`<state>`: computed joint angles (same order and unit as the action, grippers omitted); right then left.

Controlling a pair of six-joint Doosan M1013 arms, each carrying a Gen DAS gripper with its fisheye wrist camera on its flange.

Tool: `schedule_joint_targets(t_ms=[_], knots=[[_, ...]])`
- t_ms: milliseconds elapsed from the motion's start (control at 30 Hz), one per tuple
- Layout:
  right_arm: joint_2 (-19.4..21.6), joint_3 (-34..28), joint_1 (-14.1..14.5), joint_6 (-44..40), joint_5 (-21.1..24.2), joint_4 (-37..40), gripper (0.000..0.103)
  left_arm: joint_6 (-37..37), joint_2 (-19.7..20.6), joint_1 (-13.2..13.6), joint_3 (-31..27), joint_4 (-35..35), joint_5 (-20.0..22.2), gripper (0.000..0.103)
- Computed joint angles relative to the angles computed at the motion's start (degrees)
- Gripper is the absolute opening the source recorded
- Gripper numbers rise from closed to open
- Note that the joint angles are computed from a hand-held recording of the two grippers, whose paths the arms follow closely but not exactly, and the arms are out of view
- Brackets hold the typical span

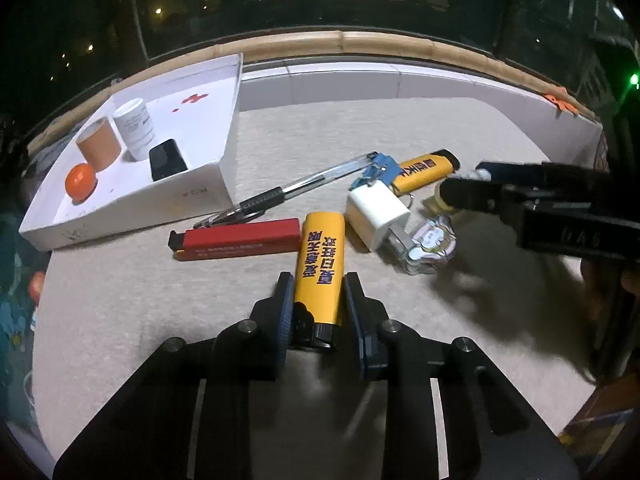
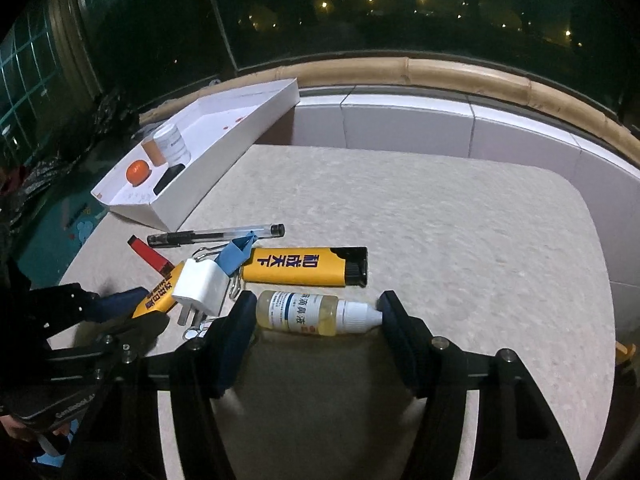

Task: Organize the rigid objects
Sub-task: 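Grasp the yellow lighter with the left gripper while the right grasps the small white bottle, then carry the yellow lighter and small white bottle into the white tray and release both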

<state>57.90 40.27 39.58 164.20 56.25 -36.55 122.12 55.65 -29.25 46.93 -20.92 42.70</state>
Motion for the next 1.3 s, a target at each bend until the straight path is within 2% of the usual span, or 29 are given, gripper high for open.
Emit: schedule_joint_targets(t_ms=[133, 300, 567, 1067, 1300], knots=[[-0.8, 1.0, 0.7, 2.9, 0.3, -3.6, 0.063, 1.5, -0.7, 0.3, 1.3, -2.3, -0.7, 0.024], [-2.1, 2.2, 1.6, 7.2, 0.6, -9.0, 0.063, 4.9, -2.8, 1.0, 4.3, -6.7, -4.7, 0.024], [-1.5, -0.3, 2.8, 8.1, 2.4, -14.0, 0.063, 9.2, -5.0, 2.8, 6.1, -15.2, -8.7, 0.024], [2.9, -9.2, 3.1, 3.0, 5.8, -13.5, 0.063, 10.6, -5.0, 4.6, 6.1, -18.1, -9.0, 0.024], [6.9, -17.3, 3.0, -1.6, 8.4, -11.6, 0.063, 10.5, -4.1, 5.5, 4.4, -18.3, -7.9, 0.024]])
